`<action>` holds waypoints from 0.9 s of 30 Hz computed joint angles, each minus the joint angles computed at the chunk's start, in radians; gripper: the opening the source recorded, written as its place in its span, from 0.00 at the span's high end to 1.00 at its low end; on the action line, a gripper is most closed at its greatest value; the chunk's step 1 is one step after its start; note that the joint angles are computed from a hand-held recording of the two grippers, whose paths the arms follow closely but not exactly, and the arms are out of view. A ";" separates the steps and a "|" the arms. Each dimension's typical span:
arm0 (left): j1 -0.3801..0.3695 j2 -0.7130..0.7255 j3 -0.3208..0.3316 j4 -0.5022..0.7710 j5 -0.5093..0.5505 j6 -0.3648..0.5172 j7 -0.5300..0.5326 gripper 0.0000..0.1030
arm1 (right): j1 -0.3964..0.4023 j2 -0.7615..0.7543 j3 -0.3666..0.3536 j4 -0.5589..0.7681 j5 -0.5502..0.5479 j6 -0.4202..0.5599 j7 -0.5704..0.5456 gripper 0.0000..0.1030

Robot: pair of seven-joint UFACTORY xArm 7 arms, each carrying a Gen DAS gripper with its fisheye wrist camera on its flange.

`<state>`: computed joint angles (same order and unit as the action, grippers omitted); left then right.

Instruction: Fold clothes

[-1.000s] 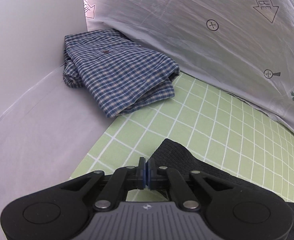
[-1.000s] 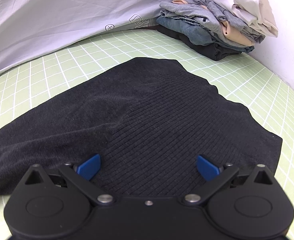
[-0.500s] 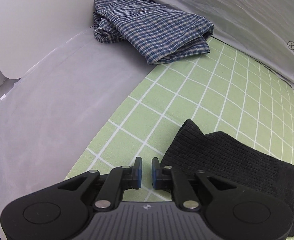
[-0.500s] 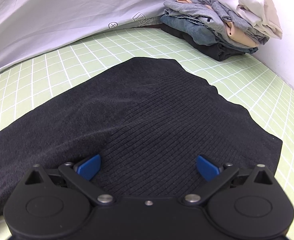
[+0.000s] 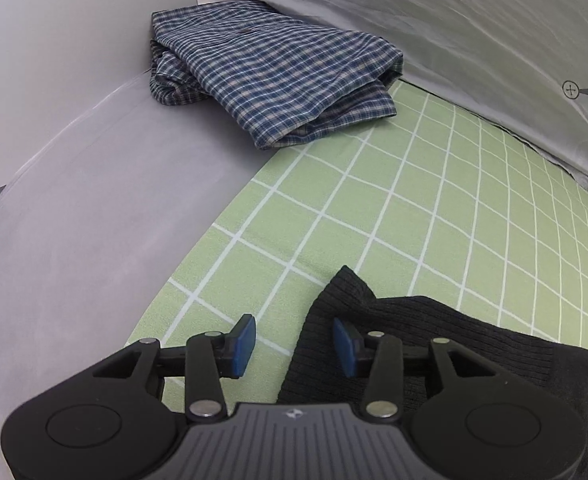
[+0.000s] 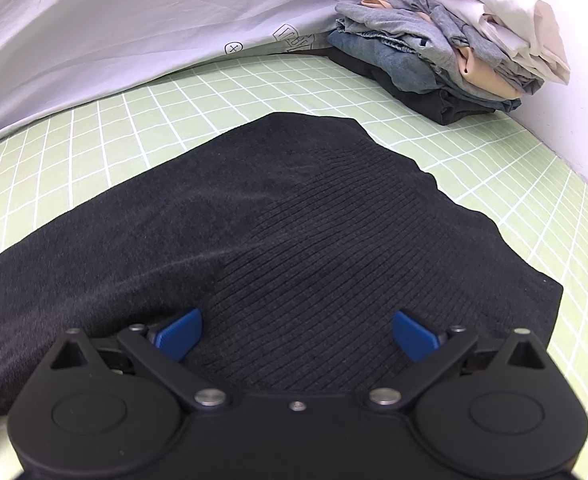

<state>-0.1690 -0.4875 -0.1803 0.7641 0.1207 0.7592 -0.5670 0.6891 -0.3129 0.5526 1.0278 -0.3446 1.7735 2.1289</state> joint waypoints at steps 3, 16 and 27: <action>0.061 -0.002 -0.041 0.001 0.085 0.021 -0.089 0.58 | -0.001 -0.018 -0.001 -0.015 0.007 -0.011 0.018 0.00; -0.011 -0.181 -0.019 -0.031 -0.004 0.149 -0.088 0.56 | 0.001 -0.116 0.048 -0.054 0.023 -0.038 0.024 0.00; -0.211 -0.319 -0.142 -0.045 -0.143 0.332 -0.065 0.55 | 0.039 -0.422 0.135 -0.166 0.143 -0.065 0.014 0.00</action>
<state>-0.3801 -0.8066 -0.3226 0.7194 -0.0225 1.0907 -0.6319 0.7283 -0.7345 0.6871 0.8616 -0.2011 1.7087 2.1433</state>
